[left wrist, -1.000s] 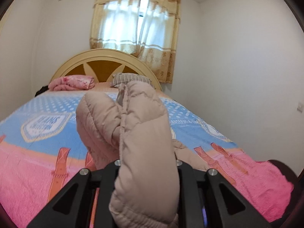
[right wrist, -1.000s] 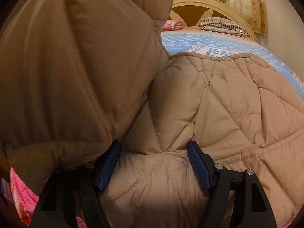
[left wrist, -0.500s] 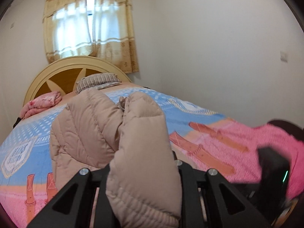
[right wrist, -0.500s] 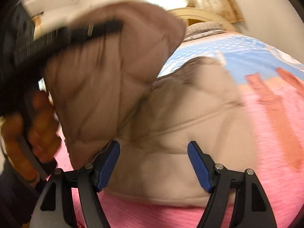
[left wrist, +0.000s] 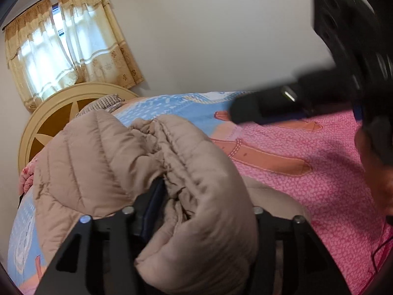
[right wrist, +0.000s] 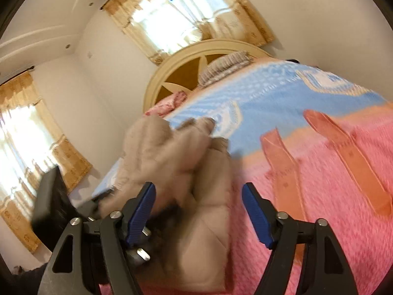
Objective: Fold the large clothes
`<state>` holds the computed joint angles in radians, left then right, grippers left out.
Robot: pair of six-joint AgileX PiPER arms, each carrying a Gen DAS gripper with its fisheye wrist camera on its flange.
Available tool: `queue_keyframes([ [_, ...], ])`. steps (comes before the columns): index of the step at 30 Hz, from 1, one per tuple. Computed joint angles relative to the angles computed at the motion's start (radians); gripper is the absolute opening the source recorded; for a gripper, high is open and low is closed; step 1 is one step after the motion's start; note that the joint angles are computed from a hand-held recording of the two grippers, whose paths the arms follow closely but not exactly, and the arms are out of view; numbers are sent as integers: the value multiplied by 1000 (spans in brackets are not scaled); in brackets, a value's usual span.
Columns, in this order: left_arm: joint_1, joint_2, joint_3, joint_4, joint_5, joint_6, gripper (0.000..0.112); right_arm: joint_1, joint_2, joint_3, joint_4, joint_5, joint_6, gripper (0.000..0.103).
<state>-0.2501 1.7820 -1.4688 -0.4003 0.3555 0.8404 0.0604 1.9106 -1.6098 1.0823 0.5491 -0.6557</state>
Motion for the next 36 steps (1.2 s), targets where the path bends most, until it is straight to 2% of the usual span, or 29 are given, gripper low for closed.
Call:
queue_keyframes([
  [1, 0, -7, 8, 3, -8, -5, 55, 4, 26, -59, -15, 35, 10, 60],
  [3, 7, -17, 18, -52, -5, 43, 59, 11, 54, -137, -62, 122, 66, 47],
  [5, 11, -34, 38, -96, -12, 87, 61, 20, 172, -333, -145, 255, 187, 37],
  [7, 2, -60, 68, -41, -26, 41, 69, 48, 276, -515, -308, 345, 346, 32],
  [9, 6, -102, 116, -44, -28, 60, 75, 52, 339, -622, -385, 412, 427, 26],
  [12, 29, -189, 207, -116, -32, 143, 81, 44, 355, -643, -450, 440, 471, 23],
  [15, 107, -273, 264, -338, 26, 325, 81, 38, 367, -643, -500, 457, 498, 23],
  [17, 175, -307, 261, -414, 83, 347, 89, 33, 349, -585, -494, 424, 482, 23],
  [18, 203, -316, 250, -414, 76, 310, 94, 26, 321, -522, -477, 406, 461, 23],
  [20, 233, -283, 190, -320, 29, 133, 99, 26, 309, -482, -474, 378, 450, 23],
  [22, 270, -183, 76, -189, -19, -67, 99, 30, 287, -432, -474, 348, 439, 23],
  [23, 284, -124, 2, -102, -9, -167, 99, 33, 277, -412, -479, 338, 437, 23],
  [24, 302, -45, -98, -6, 31, -267, 99, 36, 267, -401, -486, 335, 439, 23],
  [26, 283, 90, -298, 173, 188, -467, 99, 38, 245, -381, -499, 316, 447, 23],
  [27, 260, 138, -364, 250, 228, -543, 99, 39, 224, -366, -511, 298, 463, 31],
  [28, 238, 158, -389, 297, 243, -579, 98, 42, 192, -347, -545, 260, 497, 38],
  [30, 196, 137, -336, 356, 203, -599, 98, 47, 120, -292, -565, 187, 521, 65],
  [31, 182, 119, -305, 369, 180, -596, 98, 39, 113, -321, -547, 188, 525, 67],
  [32, 167, 109, -289, 369, 164, -575, 98, 40, 134, -391, -567, 229, 561, 67],
  [36, 137, 78, -239, 403, 123, -553, 98, 61, 343, -791, -526, 407, 578, 67],
])
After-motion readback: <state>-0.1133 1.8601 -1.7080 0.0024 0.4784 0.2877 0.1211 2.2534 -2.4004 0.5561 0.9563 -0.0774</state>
